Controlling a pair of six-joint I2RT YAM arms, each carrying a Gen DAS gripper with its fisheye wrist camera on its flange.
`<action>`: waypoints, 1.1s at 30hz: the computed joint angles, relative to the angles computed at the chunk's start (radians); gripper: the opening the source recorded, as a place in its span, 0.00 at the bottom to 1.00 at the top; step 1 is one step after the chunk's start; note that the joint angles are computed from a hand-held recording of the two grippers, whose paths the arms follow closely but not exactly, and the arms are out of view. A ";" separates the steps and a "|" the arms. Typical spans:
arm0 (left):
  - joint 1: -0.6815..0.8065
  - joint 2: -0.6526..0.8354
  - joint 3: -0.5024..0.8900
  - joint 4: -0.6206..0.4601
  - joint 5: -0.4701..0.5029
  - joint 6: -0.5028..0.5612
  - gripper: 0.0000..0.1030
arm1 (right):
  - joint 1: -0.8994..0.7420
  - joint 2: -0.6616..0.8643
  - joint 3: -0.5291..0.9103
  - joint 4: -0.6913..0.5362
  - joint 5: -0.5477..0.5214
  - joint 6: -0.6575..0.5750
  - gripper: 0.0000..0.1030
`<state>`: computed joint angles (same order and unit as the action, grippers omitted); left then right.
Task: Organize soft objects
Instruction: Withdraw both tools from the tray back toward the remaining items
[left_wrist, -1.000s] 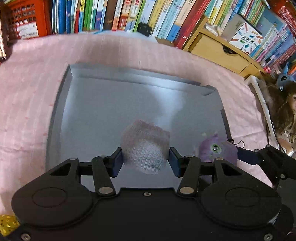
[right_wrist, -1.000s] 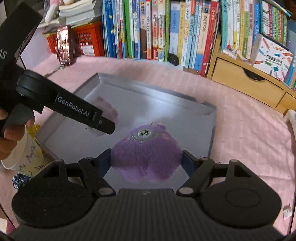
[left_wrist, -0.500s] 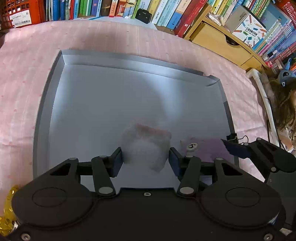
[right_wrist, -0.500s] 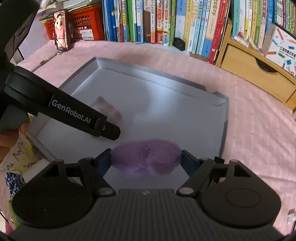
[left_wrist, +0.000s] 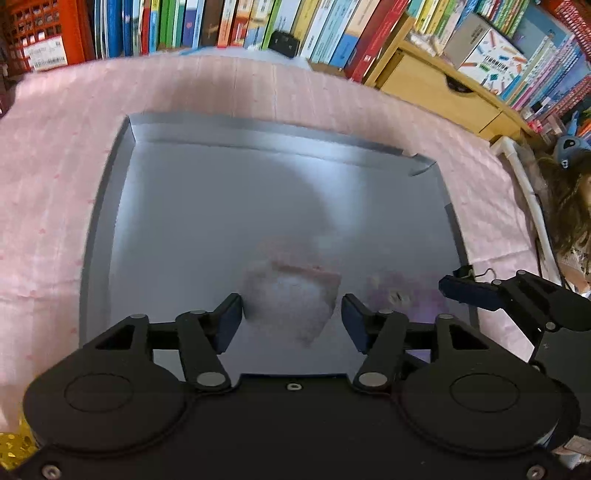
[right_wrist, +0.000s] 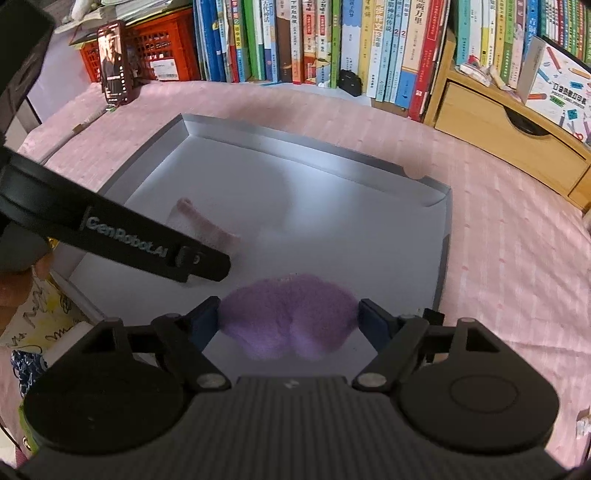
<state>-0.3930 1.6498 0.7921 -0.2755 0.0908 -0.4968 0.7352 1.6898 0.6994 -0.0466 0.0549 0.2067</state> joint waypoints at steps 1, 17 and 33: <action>-0.002 -0.020 -0.008 0.001 -0.007 0.002 0.60 | 0.002 -0.008 -0.002 -0.002 0.005 0.004 0.86; -0.139 -0.435 -0.163 -0.114 -0.187 -0.019 0.71 | 0.048 -0.374 -0.202 0.007 0.082 0.103 0.90; -0.720 -0.884 -0.299 -0.390 -0.664 -0.293 0.79 | 0.530 -0.908 -0.418 -0.225 0.622 0.357 0.97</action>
